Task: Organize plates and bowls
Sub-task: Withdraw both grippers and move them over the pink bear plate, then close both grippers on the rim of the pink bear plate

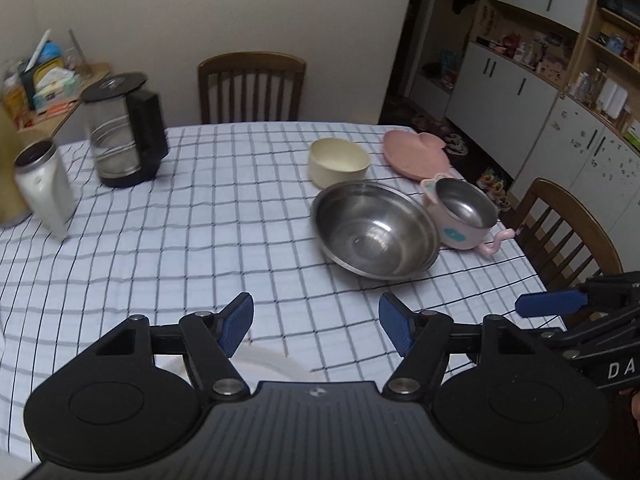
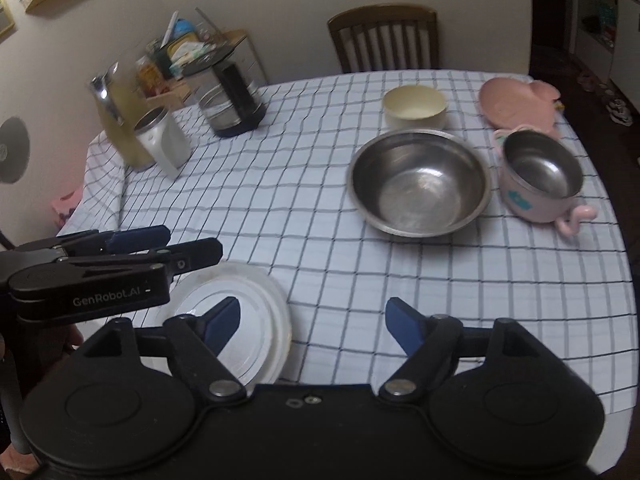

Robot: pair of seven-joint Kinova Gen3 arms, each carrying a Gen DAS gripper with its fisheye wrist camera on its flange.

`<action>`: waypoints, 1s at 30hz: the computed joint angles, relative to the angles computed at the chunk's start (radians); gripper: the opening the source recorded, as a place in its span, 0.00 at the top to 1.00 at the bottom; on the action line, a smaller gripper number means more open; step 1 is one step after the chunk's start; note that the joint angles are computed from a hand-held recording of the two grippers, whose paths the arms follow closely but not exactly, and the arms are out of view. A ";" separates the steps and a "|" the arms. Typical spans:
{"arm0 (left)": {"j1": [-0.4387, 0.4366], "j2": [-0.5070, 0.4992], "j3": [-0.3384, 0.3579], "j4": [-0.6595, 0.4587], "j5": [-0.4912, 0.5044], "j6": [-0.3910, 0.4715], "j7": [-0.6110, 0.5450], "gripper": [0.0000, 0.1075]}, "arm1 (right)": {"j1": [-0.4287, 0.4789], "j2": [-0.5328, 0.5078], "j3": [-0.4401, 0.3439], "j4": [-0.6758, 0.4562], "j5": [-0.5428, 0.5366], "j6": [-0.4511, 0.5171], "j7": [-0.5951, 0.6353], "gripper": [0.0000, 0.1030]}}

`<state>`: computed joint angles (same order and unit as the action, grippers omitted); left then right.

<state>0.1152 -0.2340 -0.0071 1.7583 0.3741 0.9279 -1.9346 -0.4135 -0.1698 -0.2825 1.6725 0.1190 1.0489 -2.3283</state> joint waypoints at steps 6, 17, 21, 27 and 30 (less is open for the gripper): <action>0.165 0.105 -0.014 -0.113 -0.064 -0.059 0.088 0.28 | 0.054 -0.017 0.056 -0.031 0.027 0.039 0.066 0.05; 0.307 0.406 0.048 -0.473 -0.254 -0.018 0.276 0.27 | 0.207 0.040 0.201 -0.094 0.014 0.023 0.311 0.02; 0.350 0.544 0.061 -0.658 -0.323 0.049 0.339 0.27 | 0.266 0.094 0.250 -0.129 -0.008 0.007 0.410 0.02; 0.342 0.757 0.179 -0.936 -0.473 0.149 0.438 0.27 | 0.361 0.215 0.310 -0.206 -0.060 -0.018 0.543 0.02; 0.330 0.865 0.280 -1.075 -0.588 0.194 0.486 0.27 | 0.403 0.275 0.322 -0.246 -0.088 -0.030 0.610 0.02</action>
